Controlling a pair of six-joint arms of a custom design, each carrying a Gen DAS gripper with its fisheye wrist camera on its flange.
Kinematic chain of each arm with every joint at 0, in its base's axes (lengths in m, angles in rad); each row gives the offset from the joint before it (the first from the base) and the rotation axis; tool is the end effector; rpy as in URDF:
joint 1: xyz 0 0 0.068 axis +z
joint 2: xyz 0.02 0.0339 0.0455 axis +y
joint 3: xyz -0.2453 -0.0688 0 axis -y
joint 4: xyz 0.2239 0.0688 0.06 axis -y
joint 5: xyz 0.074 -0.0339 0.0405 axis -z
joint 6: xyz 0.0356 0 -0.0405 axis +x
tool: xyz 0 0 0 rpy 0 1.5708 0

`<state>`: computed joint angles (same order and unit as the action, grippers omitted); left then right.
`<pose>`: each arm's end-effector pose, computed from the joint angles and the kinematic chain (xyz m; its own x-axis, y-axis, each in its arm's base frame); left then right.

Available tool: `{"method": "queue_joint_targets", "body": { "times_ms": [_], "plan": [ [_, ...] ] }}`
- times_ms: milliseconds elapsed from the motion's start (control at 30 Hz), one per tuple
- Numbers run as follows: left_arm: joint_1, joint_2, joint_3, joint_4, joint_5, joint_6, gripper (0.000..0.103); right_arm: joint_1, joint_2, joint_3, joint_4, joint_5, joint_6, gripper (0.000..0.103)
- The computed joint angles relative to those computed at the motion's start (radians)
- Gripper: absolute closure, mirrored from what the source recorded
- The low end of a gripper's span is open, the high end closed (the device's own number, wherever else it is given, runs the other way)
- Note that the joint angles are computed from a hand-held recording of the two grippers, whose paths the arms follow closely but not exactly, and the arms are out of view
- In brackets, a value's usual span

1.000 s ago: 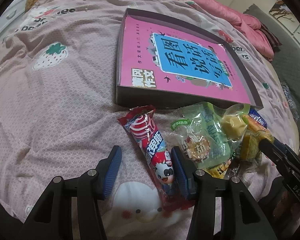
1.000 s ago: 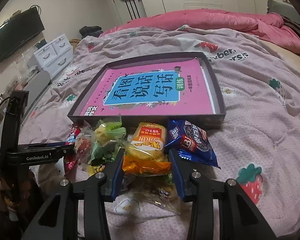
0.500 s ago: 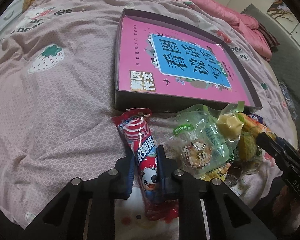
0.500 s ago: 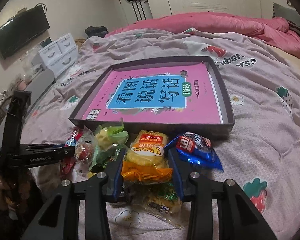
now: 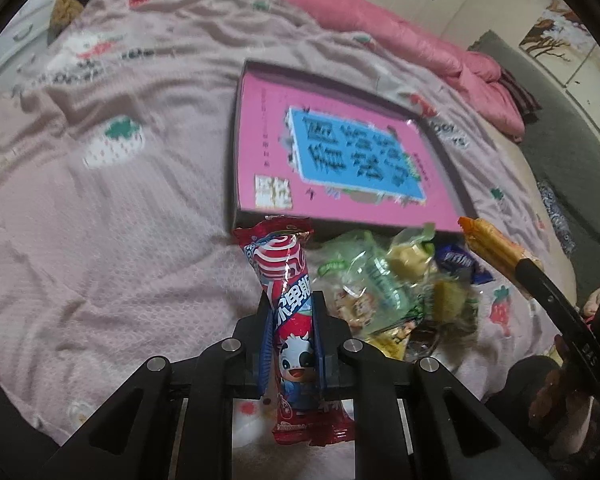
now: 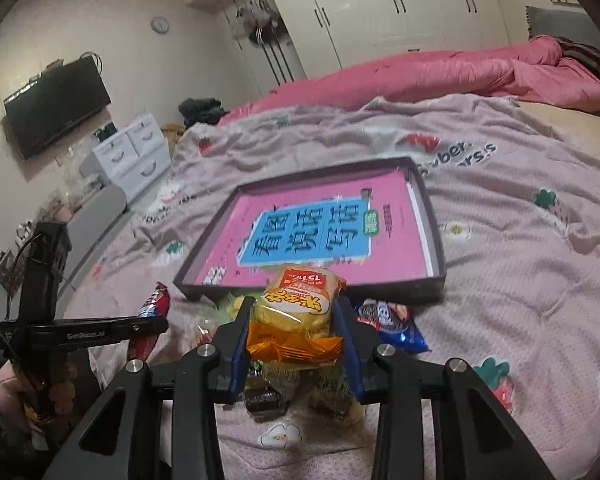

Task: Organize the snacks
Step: 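Lift the red candy stick and yellow chip bag over the tray with both tools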

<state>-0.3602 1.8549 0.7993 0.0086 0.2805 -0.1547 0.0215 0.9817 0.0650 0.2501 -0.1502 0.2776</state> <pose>0.2823 -0.1169 0.0900 -0.8728 0.1705 -0.4573 0.3378 0.8873 -0.3139 0.1532 0.0086 0.1088 -0.6326 0.2574 -0.7305 0.0359 0.9519 0.3044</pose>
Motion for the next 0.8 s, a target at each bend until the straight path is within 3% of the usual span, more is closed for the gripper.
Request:
{"method": "queue_joint_targets", "body": {
  "times_ms": [333, 800],
  "plan": [
    [-0.011, -0.069, 0.028, 0.008, -0.024, -0.012, 0.086, -0.114, -0.017, 0.024, 0.02, -0.046, -0.032, 0.064],
    [-0.026, 0.035, 0.185, 0.011, -0.074, -0.04, 0.086, -0.213, 0.231, 0.089, 0.215, -0.065, -0.077, 0.064]
  ]
}}
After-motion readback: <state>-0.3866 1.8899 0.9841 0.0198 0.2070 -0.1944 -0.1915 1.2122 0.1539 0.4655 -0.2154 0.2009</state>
